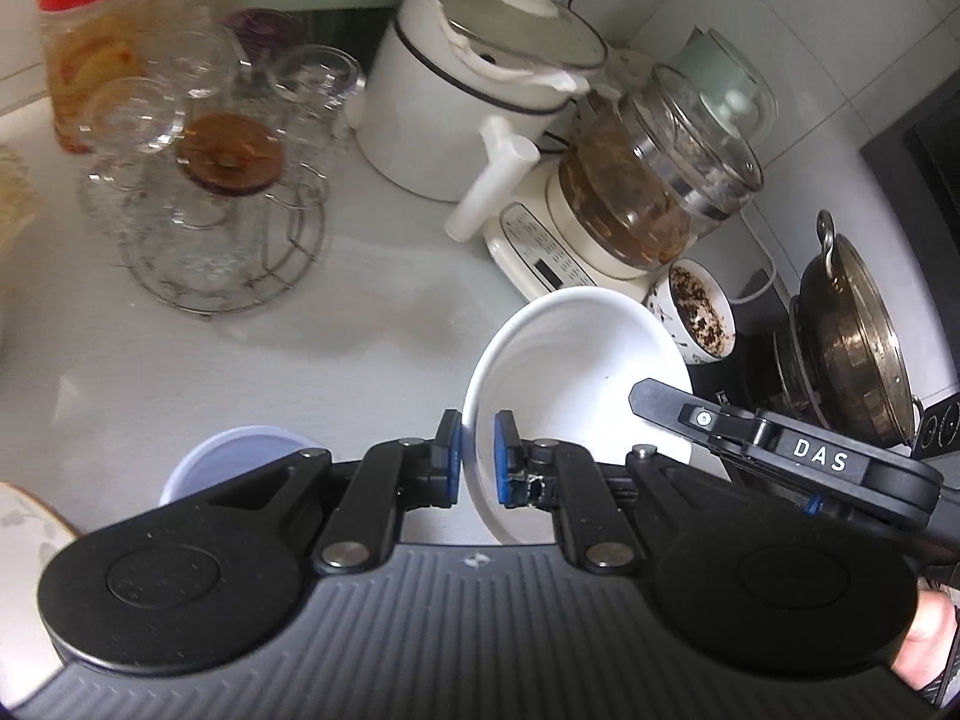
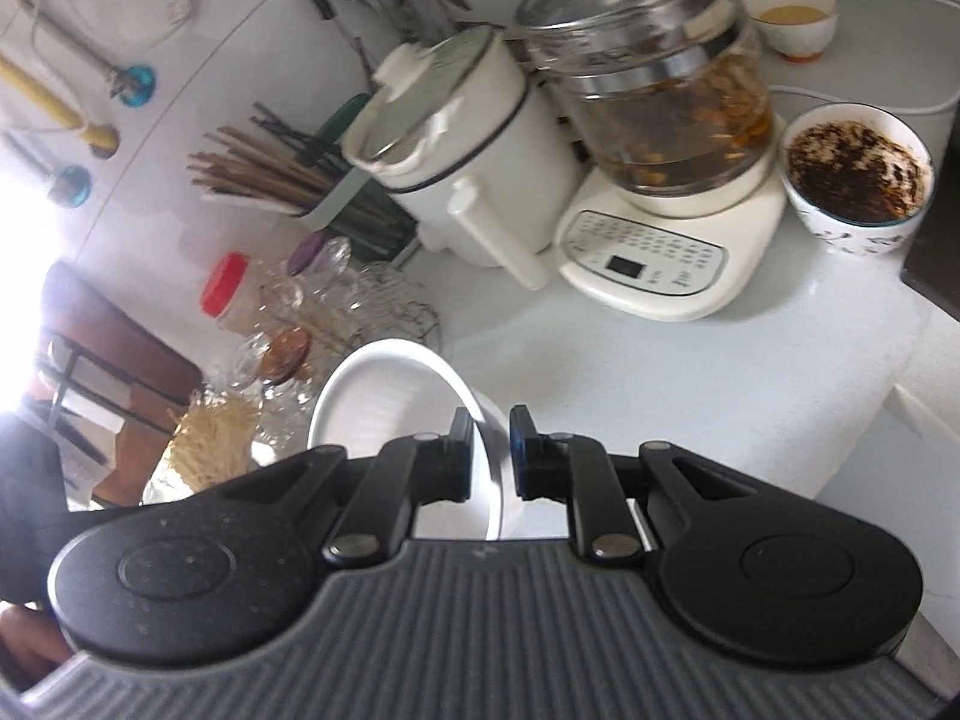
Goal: Organize plates and bowls
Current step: 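Lift the white bowl with both grippers and carry it over the plastic bowls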
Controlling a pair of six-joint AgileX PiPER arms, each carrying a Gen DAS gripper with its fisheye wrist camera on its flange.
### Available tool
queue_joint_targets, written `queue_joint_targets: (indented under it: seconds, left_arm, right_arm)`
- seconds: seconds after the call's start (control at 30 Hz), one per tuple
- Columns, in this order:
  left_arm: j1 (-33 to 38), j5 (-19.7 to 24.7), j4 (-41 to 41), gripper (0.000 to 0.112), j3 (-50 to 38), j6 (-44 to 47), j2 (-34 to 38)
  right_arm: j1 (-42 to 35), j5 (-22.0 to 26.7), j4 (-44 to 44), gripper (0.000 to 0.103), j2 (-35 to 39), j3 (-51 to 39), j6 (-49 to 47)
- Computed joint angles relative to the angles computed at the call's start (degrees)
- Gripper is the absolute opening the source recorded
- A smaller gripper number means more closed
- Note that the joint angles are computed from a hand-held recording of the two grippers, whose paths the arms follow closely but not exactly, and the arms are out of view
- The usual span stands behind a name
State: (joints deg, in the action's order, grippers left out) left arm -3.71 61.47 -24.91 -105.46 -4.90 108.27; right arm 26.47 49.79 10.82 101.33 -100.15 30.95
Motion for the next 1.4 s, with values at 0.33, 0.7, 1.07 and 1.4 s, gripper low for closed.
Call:
queue_joint_targets:
  seconds: [0.33,0.7,1.07,1.4]
  left_arm:
    - [5.5,-4.1,-0.2,0.013,13.2,2.9,-8.6]
    - [9.7,-8.3,0.6,0.013,25.3,2.5,-14.9]
    - [11.2,-11.4,1.6,0.013,31.3,1.3,-15.8]
    - [12.8,-11.4,1.3,0.022,31.9,1.8,-15.8]
  right_arm:
    - [4.5,3.7,1.5,0.016,5.9,-7.7,-2.8]
    - [8.7,9.5,2.0,0.017,11.9,-14.1,-4.8]
    - [11.1,11.6,0.9,0.018,16.7,-18.1,-4.9]
    - [11.5,9.7,-0.5,0.02,16.4,-17.4,-3.2]
